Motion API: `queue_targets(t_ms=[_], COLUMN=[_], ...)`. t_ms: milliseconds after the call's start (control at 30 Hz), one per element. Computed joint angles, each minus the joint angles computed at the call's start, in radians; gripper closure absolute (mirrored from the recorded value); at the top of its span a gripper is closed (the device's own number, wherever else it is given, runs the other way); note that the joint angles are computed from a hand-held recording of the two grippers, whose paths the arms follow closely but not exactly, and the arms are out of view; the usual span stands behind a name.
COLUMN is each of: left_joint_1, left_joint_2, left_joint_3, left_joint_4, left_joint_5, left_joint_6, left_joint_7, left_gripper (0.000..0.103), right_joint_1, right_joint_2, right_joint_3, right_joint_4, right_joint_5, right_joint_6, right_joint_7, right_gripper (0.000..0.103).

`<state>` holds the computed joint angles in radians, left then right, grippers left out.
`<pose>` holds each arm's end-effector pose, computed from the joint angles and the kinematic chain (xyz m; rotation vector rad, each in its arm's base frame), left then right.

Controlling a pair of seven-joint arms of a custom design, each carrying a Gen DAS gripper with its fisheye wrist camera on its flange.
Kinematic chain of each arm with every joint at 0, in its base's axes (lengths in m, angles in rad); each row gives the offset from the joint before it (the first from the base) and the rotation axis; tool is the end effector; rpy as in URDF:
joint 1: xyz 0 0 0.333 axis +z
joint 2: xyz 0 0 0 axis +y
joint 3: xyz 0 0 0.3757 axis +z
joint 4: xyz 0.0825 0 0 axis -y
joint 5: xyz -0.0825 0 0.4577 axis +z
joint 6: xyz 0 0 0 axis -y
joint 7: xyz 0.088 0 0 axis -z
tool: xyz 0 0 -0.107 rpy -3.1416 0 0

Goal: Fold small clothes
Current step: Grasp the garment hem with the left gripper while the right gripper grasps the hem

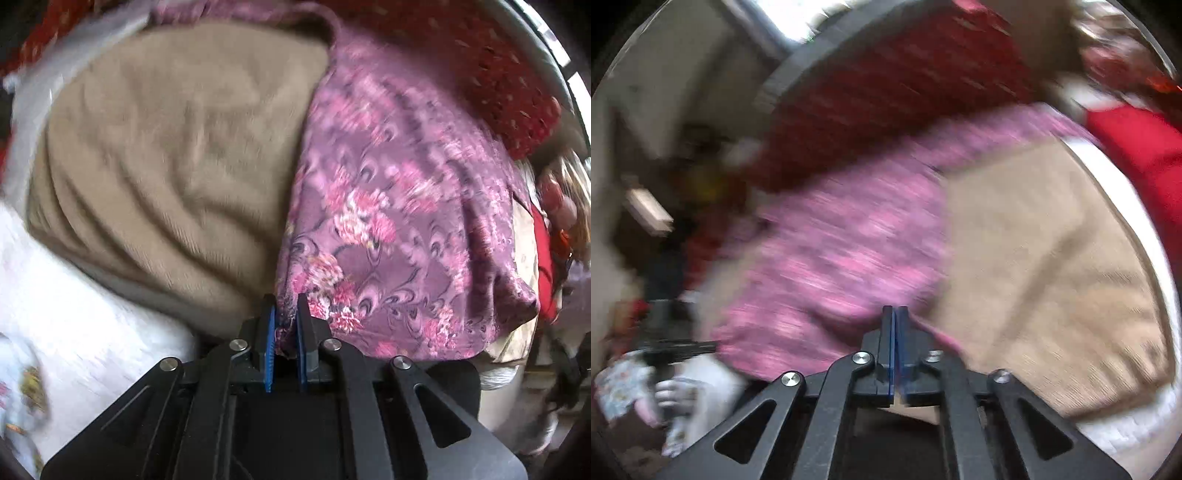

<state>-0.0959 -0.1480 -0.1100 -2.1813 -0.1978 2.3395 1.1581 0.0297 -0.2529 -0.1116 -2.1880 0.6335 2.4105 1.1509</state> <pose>0.5756 -0.1256 0.5106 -2.5037 1.8054 -0.5266 0.5689 -0.0480 0.5768 -1.6832 1.7593 -0.1349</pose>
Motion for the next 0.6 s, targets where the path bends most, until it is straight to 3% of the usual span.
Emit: queue_targets(t_ms=[67,100,133,167,200,233,333,367,400,433,467,600], left_joint_1=[-0.005,-0.006,-0.009,-0.014,-0.015,-0.013,-0.008,-0.004,0.0,0.002,0.003,0.013], left_joint_2=[-0.005,-0.01,-0.011,-0.01,-0.008,-0.002,0.036,0.049,0.051,0.06,0.061,0.009], left_joint_3=[0.01,0.012,0.014,0.019,0.02,0.018,0.007,0.007,0.006,0.006,0.007,0.009], left_joint_4=[-0.016,-0.025,-0.027,-0.026,-0.022,-0.021,-0.003,0.004,0.004,0.015,0.021,-0.006], left_joint_5=[-0.065,-0.077,-0.096,-0.127,-0.139,-0.139,-0.118,-0.119,-0.118,-0.128,-0.149,-0.144], left_joint_6=[0.027,0.039,0.047,0.049,0.044,0.051,0.042,0.027,0.017,-0.005,-0.023,0.0], left_joint_7=[0.025,0.034,0.051,0.079,0.09,0.089,0.06,0.056,0.05,0.06,0.081,0.091], left_gripper=[0.095,0.095,0.088,0.082,0.064,0.048,0.046,0.047,0.067,0.099,0.097,0.097], right_joint_1=[-0.012,-0.01,-0.006,-0.001,0.002,0.006,0.007,0.009,0.011,0.015,0.014,0.008], right_joint_2=[0.031,0.042,0.055,0.063,0.069,0.07,0.092,0.104,0.11,0.115,0.122,0.033], right_joint_3=[0.0,-0.007,-0.012,-0.014,-0.006,0.005,0.026,0.033,0.029,0.021,0.008,-0.042], right_joint_4=[0.004,0.008,0.013,0.012,0.009,0.0,0.004,0.008,0.016,0.026,0.052,0.027], right_joint_5=[-0.016,0.011,0.042,0.082,0.096,0.097,0.029,0.002,0.001,0.015,0.042,0.327], right_joint_6=[-0.044,-0.066,-0.08,-0.078,-0.052,-0.012,0.049,0.061,0.045,0.007,-0.08,-0.2], right_joint_7=[0.067,0.065,0.06,0.039,0.029,0.012,-0.01,-0.017,-0.039,-0.076,-0.101,-0.264], right_gripper=[0.093,0.082,0.058,0.046,0.033,0.032,0.032,0.034,0.048,0.097,0.097,0.1])
